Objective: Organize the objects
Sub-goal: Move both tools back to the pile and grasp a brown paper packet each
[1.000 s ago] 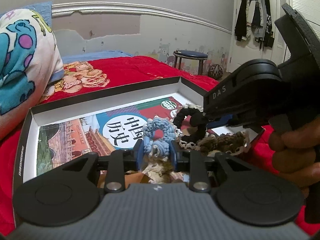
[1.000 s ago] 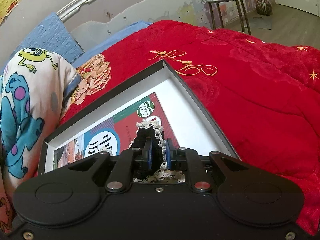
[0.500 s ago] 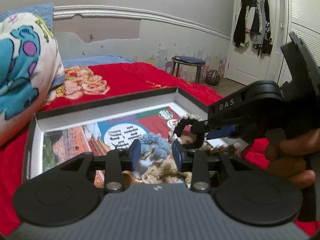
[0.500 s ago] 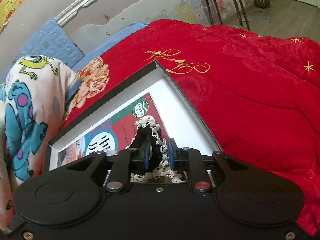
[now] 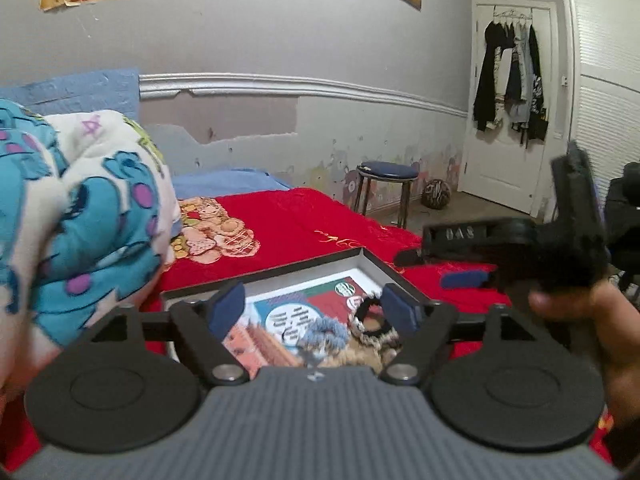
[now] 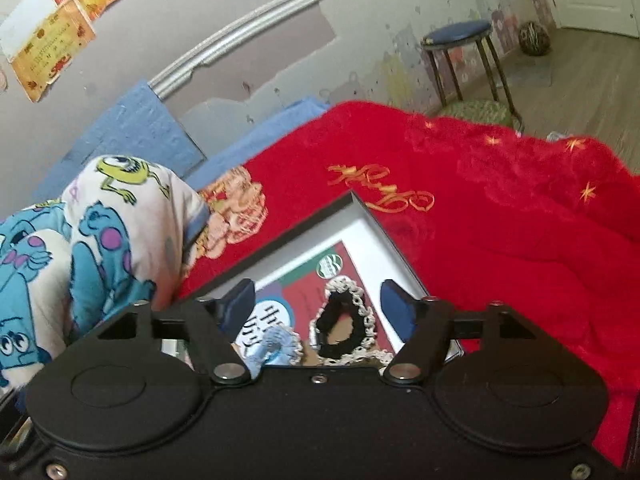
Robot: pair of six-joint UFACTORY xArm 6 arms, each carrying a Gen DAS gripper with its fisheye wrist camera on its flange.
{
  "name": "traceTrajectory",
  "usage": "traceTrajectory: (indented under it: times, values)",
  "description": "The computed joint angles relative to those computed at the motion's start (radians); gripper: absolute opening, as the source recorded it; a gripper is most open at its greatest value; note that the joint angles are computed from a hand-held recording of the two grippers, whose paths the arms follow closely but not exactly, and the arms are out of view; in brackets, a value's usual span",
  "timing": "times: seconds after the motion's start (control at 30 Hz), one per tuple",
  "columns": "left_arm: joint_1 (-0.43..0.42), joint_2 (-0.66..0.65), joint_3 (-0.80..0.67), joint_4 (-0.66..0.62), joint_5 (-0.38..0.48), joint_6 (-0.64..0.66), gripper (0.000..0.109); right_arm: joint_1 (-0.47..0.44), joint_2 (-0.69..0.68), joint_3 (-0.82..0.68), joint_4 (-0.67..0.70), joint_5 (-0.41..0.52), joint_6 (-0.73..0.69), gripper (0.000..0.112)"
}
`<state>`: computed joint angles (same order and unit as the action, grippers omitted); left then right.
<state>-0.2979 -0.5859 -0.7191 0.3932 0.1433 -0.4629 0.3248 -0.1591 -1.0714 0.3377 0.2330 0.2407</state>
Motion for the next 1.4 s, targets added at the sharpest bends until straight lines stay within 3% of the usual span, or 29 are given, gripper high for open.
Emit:
traceTrajectory:
  times: [0.1,0.2,0.27,0.33,0.43,0.5,0.6,0.63,0.77,0.9,0.97,1.13,1.23,1.33,1.4]
  values:
    - [-0.01,-0.107,0.078,-0.018,0.037,0.048,0.088,0.024,-0.059,0.023,-0.003,0.014,-0.033,0.077]
    - [-0.022,-0.19,0.16,0.033,0.054,0.008,0.088,0.034,-0.107,0.049,-0.128,0.011,0.069,0.079]
    - [-0.03,-0.229,0.21,0.085,0.055,-0.034,0.088,0.051,-0.138,0.069,-0.065,0.011,0.023,0.079]
    - [-0.035,-0.243,0.244,0.174,0.048,-0.111,0.088,0.075,-0.164,0.094,0.085,-0.005,-0.087,0.079]
    - [-0.069,-0.227,0.25,0.11,0.086,-0.099,0.088,0.087,-0.192,0.133,0.112,0.0,-0.081,0.078]
    - [-0.08,-0.218,0.252,0.116,0.087,-0.118,0.088,0.085,-0.221,0.171,0.034,0.035,0.005,0.076]
    - [-0.096,-0.216,0.267,0.09,0.089,-0.107,0.086,0.08,-0.269,0.189,-0.215,0.219,0.218,0.072]
    - [-0.102,-0.212,0.27,0.049,0.092,-0.08,0.085,0.085,-0.302,0.219,-0.255,0.241,0.258,0.072]
    - [-0.122,-0.189,0.291,-0.098,0.065,-0.003,0.083,0.103,-0.371,0.307,-0.219,0.229,0.287,0.072]
    - [-0.12,-0.127,0.271,0.014,0.032,-0.084,0.08,0.135,-0.32,0.275,-0.269,0.171,0.28,0.072]
    - [-0.112,-0.091,0.254,0.106,0.017,-0.138,0.081,0.15,-0.309,0.28,-0.21,0.134,0.199,0.072]
    - [-0.132,0.013,0.201,0.109,0.004,-0.108,0.079,0.161,-0.265,0.263,0.034,0.134,0.035,0.072]
    - [-0.127,0.055,0.165,0.26,0.037,-0.222,0.078,0.157,-0.233,0.251,0.082,0.129,-0.011,0.071]
    - [-0.123,0.076,0.149,0.29,0.11,-0.263,0.075,0.154,-0.196,0.223,0.219,0.162,-0.104,0.054]
    - [-0.102,0.075,0.163,0.314,0.09,-0.302,0.07,0.16,-0.187,0.222,0.261,0.16,-0.136,0.049]
